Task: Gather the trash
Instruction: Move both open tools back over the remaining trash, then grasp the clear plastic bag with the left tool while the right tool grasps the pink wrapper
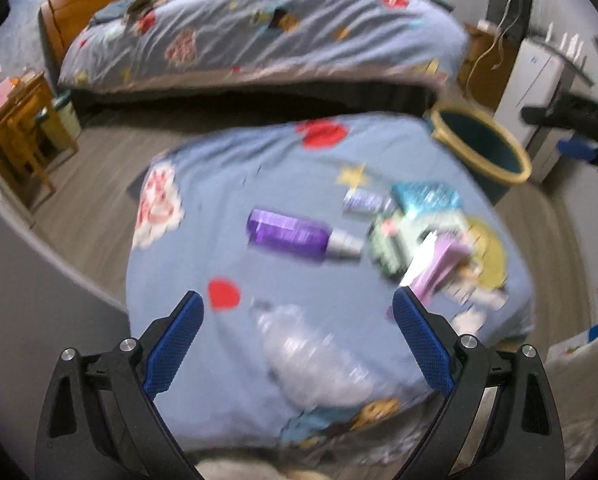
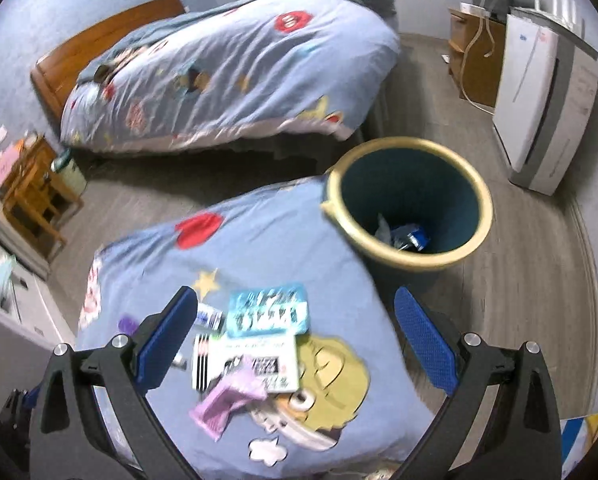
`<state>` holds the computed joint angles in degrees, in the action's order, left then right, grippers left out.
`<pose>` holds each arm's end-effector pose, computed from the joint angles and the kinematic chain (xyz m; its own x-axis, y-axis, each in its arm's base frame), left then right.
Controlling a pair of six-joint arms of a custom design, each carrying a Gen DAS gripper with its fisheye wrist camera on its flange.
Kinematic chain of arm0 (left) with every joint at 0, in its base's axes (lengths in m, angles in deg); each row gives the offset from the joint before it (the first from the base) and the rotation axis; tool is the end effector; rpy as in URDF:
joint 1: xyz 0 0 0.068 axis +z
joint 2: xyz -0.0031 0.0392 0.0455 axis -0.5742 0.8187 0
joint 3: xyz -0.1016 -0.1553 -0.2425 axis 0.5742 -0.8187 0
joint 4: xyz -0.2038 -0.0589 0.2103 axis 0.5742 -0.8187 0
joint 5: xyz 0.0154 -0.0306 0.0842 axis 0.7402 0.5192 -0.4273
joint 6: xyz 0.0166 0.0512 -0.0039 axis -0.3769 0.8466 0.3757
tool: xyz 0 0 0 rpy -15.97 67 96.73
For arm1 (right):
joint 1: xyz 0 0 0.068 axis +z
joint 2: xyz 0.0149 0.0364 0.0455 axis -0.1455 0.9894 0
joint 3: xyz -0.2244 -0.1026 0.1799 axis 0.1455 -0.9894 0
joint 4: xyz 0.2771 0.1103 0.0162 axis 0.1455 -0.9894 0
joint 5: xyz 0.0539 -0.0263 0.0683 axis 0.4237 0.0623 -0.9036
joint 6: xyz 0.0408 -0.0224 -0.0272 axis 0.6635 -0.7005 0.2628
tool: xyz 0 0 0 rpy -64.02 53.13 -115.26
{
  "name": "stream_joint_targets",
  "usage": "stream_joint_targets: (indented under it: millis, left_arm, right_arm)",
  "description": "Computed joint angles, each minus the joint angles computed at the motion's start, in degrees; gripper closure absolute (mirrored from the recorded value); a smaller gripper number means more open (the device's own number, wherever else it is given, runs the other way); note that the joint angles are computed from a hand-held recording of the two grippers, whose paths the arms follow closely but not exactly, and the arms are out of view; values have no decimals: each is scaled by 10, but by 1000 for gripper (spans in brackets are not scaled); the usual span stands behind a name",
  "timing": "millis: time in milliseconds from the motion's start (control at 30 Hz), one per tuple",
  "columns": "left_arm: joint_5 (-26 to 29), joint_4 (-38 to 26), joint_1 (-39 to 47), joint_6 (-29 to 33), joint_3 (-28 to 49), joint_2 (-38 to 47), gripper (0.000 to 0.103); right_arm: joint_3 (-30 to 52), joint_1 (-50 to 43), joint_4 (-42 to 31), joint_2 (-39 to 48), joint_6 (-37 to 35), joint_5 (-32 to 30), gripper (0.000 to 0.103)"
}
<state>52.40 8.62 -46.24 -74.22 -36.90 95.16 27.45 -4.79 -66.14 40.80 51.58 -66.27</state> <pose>0.1398 -0.0195 0.2221 -0.8193 -0.1502 -0.5533 -0.1933 0.9809 0.0199 0.3068 0.0278 0.2654 -0.7974 -0.0994 -0.5952 -0.2442 0.9552 0.1675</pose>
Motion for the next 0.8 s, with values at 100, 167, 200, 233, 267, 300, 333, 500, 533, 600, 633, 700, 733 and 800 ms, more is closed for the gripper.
stream_joint_targets:
  millis: [100,167,200,233,267,300,333,500,533,600,633,700,733,800]
  left_arm:
    - [18,12,29,3,-30,9,8]
    - [27,25,37,6,-46,18,8]
    - [24,26,30,2,-50,21,8]
    - [23,28,23,2,-54,24,8]
    - [22,30,19,1,-55,26,8]
    - [22,31,17,2,-57,26,8]
    - [24,33,18,4,-59,25,8]
    - [47,43,48,11,-62,27,8]
    - [52,44,56,14,-63,29,8]
    - [58,46,63,16,-65,34,8]
    - [62,49,65,17,-67,40,8]
    - [63,52,62,18,-70,52,8]
    - [63,55,60,21,-71,63,9]
    - [66,59,62,27,-73,79,10]
  right_arm:
    - [-35,29,6,-15,27,13,6]
    - [-53,42,10,-21,51,26,6]
    - [-59,49,10,-22,57,31,6]
    - [-65,57,10,-24,62,40,6]
    - [-71,69,13,-25,62,58,6]
    - [-78,77,17,-24,58,70,6]
    - [-82,86,19,-21,56,81,6]
    - [-97,103,24,5,64,110,6]
    - [-98,107,24,10,77,125,6]
    - [-104,108,29,12,84,122,6]
    - [-104,109,31,15,86,120,6]
    - [-111,117,38,17,87,113,6]
    - [-112,120,39,20,88,107,6]
    - [-115,127,42,28,93,93,6]
